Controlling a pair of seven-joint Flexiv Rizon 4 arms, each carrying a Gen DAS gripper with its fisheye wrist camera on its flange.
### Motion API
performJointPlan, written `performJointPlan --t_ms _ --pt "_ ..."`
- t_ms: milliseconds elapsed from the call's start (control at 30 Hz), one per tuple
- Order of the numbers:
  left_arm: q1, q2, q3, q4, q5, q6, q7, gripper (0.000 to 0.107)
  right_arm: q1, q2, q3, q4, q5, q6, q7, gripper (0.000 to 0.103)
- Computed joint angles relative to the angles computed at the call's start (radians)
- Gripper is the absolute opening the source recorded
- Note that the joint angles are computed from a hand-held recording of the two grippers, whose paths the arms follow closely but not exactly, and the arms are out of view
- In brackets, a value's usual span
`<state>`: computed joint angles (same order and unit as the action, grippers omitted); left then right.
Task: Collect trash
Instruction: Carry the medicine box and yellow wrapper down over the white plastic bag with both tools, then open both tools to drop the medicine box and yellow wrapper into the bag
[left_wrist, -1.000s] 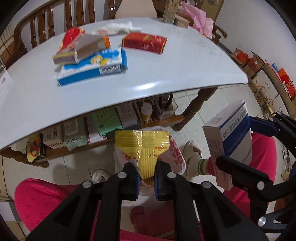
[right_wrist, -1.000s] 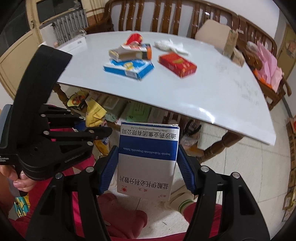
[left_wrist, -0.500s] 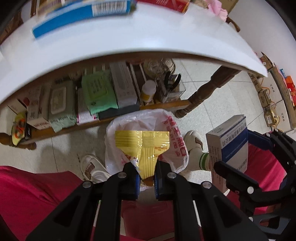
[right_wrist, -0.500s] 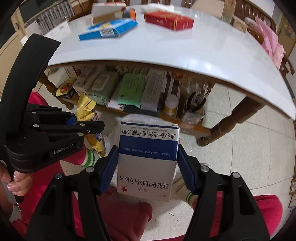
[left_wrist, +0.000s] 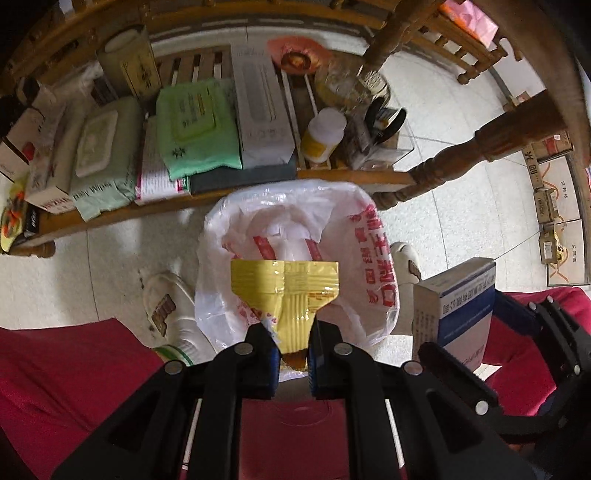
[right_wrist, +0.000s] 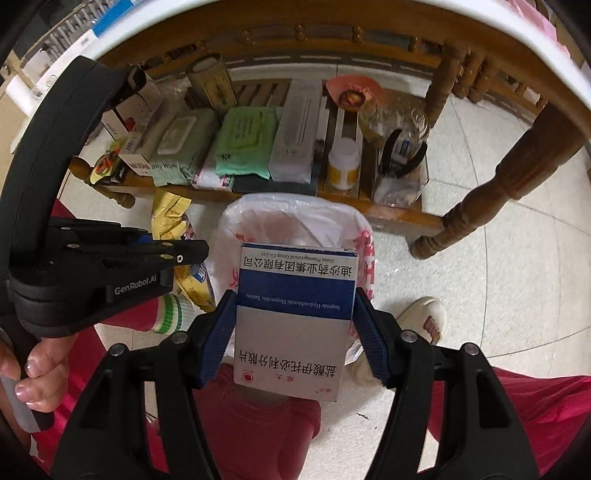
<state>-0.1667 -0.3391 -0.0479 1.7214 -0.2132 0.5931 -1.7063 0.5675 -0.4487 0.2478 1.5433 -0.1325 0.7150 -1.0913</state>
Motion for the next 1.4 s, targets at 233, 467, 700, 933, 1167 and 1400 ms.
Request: performJointPlan --t_ms 233,467,700,933,1167,1400 --pt "0.007 -0.065 -0.002 -0.029 -0.011 -0.030 -0.018 0.012 0.001 -0.046 -0.001 -0.007 0.019 -0.010 0.014 0.062" --pt "0.016 -0.134 -0.003 -0.068 -0.027 -0.055 -0.031 0.012 -0.004 -0.093 0.006 -0.024 0.045 -0.013 0.004 0.062" --pt "0.026 -0.198 -0.010 -0.111 -0.053 -0.082 -0.037 0.012 -0.008 -0.142 0.009 -0.055 0.064 -0.029 -0.017 0.062" --pt "0.027 -0.250 -0.011 -0.146 -0.059 -0.118 -0.055 0.012 -0.015 -0.190 0.013 -0.097 0.092 -0.061 -0.028 0.062" --pt "0.026 -0.272 -0.007 -0.163 -0.055 -0.132 -0.068 0.012 -0.002 -0.219 0.016 -0.127 0.100 -0.094 -0.055 0.062" --pt "0.026 -0.278 -0.004 -0.166 -0.049 -0.140 -0.083 0.012 0.004 -0.232 0.011 -0.141 0.101 -0.105 -0.054 0.062"
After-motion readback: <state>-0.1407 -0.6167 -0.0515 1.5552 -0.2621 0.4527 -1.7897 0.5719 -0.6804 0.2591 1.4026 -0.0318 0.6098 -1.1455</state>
